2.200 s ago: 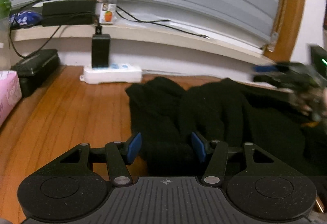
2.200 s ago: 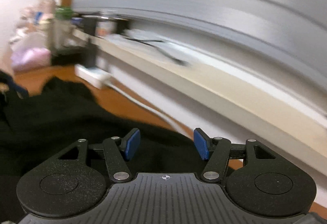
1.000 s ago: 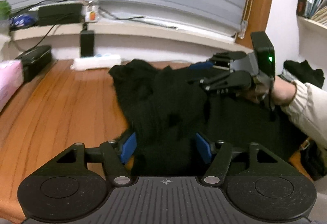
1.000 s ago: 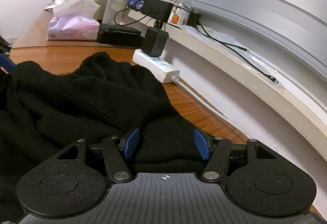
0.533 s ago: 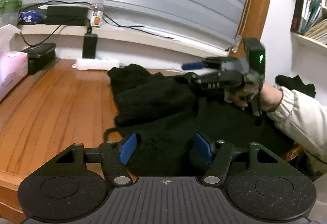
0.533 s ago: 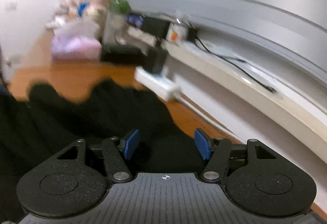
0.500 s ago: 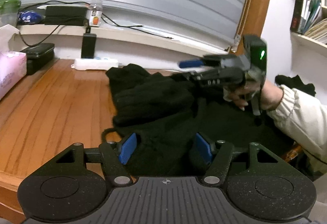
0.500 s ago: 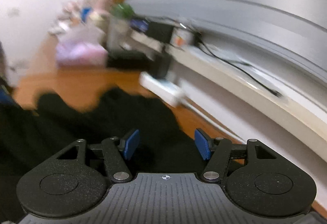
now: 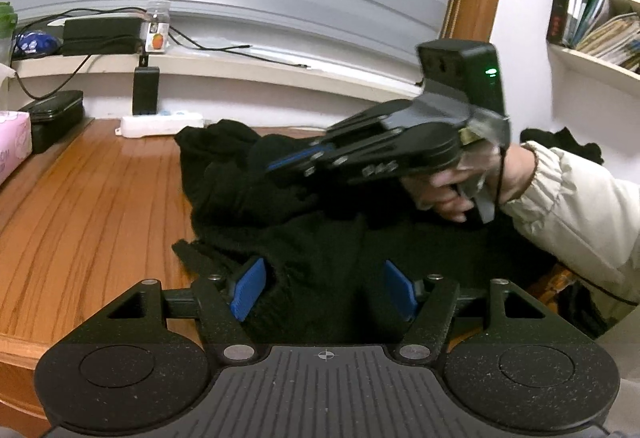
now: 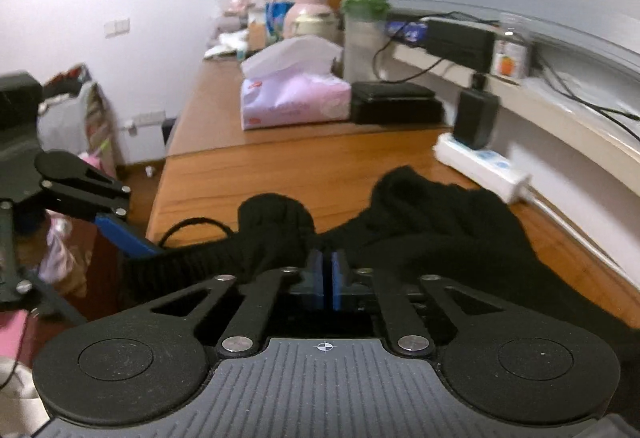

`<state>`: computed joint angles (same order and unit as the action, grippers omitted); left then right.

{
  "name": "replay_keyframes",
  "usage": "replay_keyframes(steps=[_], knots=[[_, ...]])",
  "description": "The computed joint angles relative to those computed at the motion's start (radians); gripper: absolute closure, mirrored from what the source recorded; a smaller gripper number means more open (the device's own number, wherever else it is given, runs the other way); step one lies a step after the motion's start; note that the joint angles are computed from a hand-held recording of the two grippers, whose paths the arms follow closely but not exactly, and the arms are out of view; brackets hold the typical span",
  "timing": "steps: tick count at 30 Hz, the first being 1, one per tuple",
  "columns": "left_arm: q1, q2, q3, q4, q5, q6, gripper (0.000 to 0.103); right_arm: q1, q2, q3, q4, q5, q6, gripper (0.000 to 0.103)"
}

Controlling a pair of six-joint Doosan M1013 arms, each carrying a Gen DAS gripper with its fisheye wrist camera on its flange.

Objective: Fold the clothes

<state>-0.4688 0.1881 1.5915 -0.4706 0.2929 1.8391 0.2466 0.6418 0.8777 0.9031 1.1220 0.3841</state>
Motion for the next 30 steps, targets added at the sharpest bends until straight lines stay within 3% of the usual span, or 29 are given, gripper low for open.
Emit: replay_keyframes(steps=[7,12,16,21,22,26,30], knots=[[-0.003,-0.009,-0.001,0.003,0.015,0.03,0.034,-0.053,-0.065,0.113,0.098,-0.043,-0.064,0.099],[0.002,-0.016,0.002,0.07,0.013,-0.04,0.034,-0.066,-0.083,0.144,0.106,-0.049,-0.092,0.099],[0.011,-0.02,0.006,0.191,-0.022,-0.182,0.033,-0.064,-0.091,0.159,0.115,-0.064,-0.112,0.099],[0.048,0.028,-0.062,0.042,-0.017,-0.071,0.033,-0.05,-0.109,0.193,0.109,-0.103,-0.179,0.095],[0.054,0.044,-0.083,0.002,0.002,-0.034,0.033,-0.046,-0.113,0.2,0.104,-0.111,-0.193,0.089],[0.07,0.109,-0.167,-0.086,0.09,0.038,0.033,-0.047,-0.123,0.22,0.111,-0.121,-0.221,0.088],[0.087,0.149,-0.208,-0.228,0.147,0.131,0.041,-0.051,-0.132,0.233,0.109,-0.136,-0.232,0.085]])
